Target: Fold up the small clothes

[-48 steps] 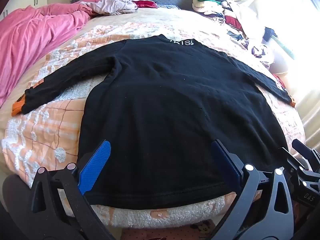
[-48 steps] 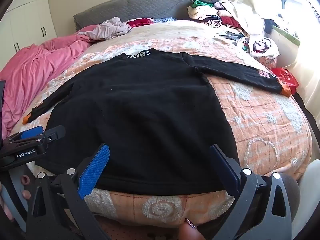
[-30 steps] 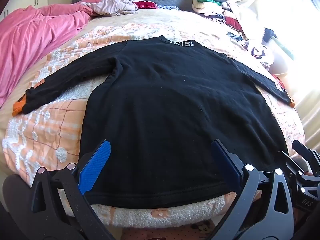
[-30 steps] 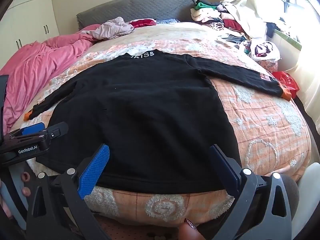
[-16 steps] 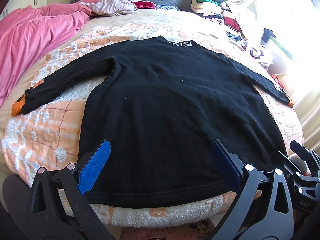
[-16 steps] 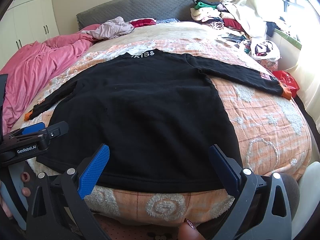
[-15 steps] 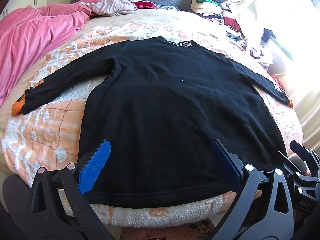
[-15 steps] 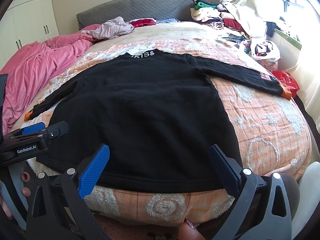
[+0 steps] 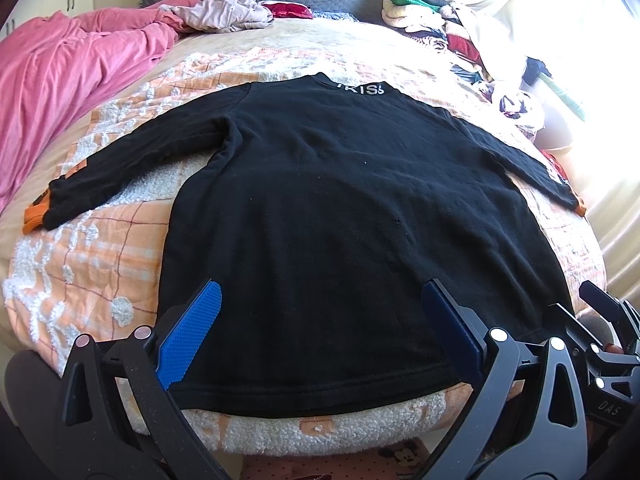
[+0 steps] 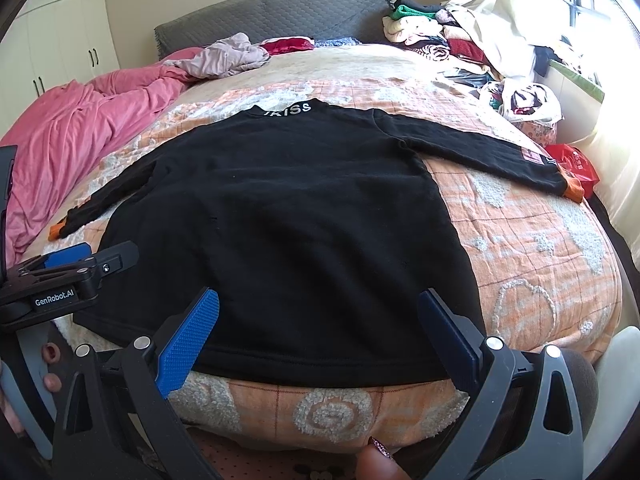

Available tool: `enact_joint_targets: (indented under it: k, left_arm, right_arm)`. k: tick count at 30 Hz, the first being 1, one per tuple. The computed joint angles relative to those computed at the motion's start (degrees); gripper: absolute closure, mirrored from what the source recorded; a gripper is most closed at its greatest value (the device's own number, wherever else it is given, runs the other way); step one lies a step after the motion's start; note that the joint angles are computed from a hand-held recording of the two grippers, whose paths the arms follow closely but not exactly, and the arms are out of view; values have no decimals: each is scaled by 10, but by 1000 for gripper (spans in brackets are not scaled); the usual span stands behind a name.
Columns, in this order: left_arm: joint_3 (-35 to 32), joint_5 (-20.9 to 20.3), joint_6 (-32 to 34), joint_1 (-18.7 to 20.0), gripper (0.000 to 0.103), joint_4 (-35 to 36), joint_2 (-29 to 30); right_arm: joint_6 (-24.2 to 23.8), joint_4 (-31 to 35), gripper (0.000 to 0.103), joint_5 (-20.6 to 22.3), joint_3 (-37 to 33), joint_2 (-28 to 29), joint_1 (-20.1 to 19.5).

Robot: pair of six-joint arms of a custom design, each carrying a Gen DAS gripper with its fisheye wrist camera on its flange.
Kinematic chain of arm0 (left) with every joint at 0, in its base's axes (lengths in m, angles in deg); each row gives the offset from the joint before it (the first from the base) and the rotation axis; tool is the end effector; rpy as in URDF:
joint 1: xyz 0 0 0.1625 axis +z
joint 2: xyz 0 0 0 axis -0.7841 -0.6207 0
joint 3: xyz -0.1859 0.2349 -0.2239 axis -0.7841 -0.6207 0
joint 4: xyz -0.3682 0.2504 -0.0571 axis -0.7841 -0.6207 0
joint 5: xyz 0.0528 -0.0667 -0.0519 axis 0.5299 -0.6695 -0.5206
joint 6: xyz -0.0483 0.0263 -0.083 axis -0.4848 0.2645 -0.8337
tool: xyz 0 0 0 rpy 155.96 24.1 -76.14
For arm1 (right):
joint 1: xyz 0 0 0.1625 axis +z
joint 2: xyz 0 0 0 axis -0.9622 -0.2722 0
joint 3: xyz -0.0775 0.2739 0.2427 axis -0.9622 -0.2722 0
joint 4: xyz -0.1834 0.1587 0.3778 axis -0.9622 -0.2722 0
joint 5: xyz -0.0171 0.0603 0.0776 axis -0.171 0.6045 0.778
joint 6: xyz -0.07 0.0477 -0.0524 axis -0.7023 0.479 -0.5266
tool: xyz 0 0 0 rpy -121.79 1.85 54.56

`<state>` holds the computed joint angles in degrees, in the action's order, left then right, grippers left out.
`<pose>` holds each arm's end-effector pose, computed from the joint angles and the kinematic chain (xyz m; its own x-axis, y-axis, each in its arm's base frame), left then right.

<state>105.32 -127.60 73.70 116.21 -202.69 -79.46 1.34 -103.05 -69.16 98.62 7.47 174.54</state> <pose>-0.1467 -0.7676 0.1592 -0.7746 0.1452 -0.6156 0.4692 0.7846 -0.4054 0.2075 -0.7217 0.0871 -0.7779 0.0407 0.6271 -0.4149 0.7161 -0.5612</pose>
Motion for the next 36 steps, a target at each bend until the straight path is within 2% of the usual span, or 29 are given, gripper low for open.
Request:
enact_joint_targets:
  k: [24, 36]
  left_arm:
    - [-27, 0, 9, 3, 9, 4, 17]
    - [-83, 4, 14, 11, 9, 15, 48]
  right_arm:
    - [7, 11, 4, 6, -11, 6, -1]
    - [9, 48, 4, 9, -81, 37, -3]
